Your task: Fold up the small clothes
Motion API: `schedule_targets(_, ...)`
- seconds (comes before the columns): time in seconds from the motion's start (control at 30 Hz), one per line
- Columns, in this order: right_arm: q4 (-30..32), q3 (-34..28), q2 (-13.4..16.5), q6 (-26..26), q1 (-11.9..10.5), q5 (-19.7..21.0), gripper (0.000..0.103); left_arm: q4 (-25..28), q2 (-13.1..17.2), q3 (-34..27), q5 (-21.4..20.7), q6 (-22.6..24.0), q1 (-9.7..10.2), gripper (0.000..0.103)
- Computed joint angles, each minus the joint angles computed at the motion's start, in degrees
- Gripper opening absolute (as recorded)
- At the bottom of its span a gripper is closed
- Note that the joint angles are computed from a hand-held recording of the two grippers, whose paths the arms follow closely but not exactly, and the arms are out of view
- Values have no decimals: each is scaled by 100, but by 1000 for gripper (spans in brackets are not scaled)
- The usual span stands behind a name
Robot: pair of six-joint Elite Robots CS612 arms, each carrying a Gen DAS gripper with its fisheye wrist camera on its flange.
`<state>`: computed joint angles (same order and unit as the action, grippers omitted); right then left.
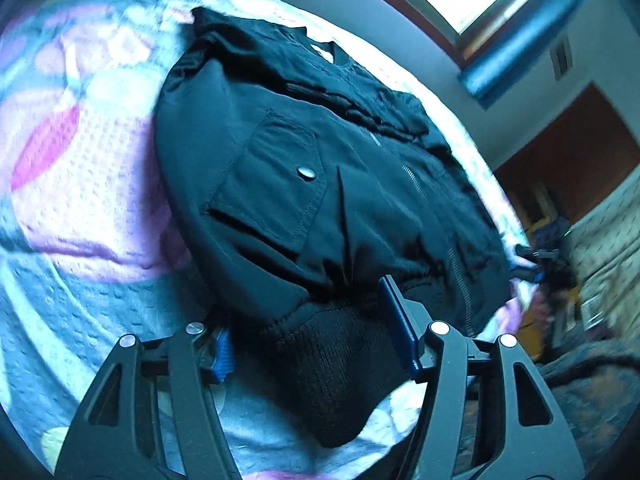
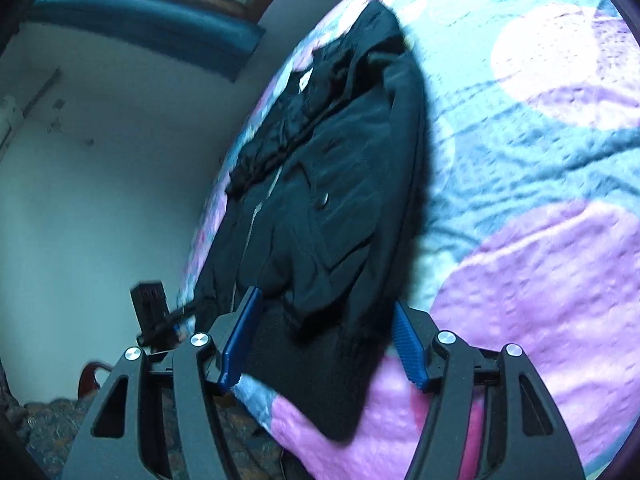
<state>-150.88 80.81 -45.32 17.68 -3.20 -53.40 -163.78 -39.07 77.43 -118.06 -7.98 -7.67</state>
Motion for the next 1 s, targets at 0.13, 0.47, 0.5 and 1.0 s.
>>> schedule_targets(0.13,582,-92,-45,-330,36,28,57,80,-53,29,383,209,-87,58)
schedule_targets(0.47,542,3,-36,-363,113,53,18,228,-136,129,417,77,-61,36)
schedule_targets(0.5,521,-14,-20,-351,121,41,18,288,-137,125,272,82,-50,39)
schedule_targets(1.0,-700,109,142,613,-141,1237,13,-83,-61,67,-500,-843,109,14)
